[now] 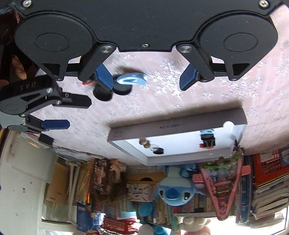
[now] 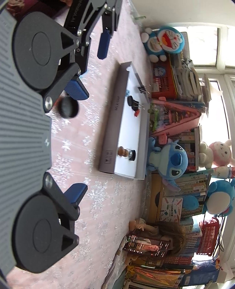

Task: Organize rigid objects
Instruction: 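Grasp the light-blue clip with the left tool while the right tool grasps the red marker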

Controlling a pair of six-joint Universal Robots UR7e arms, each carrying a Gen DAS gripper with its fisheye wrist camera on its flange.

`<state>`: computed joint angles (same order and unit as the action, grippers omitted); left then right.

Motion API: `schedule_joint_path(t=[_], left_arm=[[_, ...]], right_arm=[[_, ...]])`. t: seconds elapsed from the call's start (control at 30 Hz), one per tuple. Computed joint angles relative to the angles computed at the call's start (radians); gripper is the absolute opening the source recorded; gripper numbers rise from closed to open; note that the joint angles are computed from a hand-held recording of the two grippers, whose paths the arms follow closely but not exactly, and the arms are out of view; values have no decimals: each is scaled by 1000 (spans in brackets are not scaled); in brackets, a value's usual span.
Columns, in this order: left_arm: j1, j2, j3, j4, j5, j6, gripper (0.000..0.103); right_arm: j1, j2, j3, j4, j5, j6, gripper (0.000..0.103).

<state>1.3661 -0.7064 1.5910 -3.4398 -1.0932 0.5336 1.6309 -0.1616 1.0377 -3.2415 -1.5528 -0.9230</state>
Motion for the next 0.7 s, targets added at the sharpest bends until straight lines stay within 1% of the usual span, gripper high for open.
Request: schedule_joint_path(t=[0.1, 0.17, 0.3, 0.4, 0.47, 0.5, 0.57, 0.63, 0.7], left_arm=[[1, 4, 3, 11, -13, -7, 78], [3, 6, -1, 25, -21, -22, 75], [8, 12, -13, 46, -40, -58, 73], [8, 21, -26, 44, -45, -59, 70], [9, 25, -32, 48, -46, -62, 51], [9, 25, -35, 53, -43, -67, 48], [8, 30, -38, 43, -32, -70, 36], [6, 29, -34, 30, -24, -62, 36], [6, 24, -26, 18, -24, -61, 36]], right_arm=[[-5, -10, 34, -15, 2, -27, 103], [-7, -15, 50, -25, 2, -37, 103], [-11, -20, 76, -45, 1, -44, 103], [-14, -20, 90, -61, 0, -43, 103], [-17, -19, 99, -79, 7, -39, 103], [-18, -18, 104, -88, 10, -36, 103], [-18, -10, 110, -120, 13, -24, 103], [-18, 13, 111, -202, 19, -5, 103], [-17, 26, 116, -247, 33, 6, 103]])
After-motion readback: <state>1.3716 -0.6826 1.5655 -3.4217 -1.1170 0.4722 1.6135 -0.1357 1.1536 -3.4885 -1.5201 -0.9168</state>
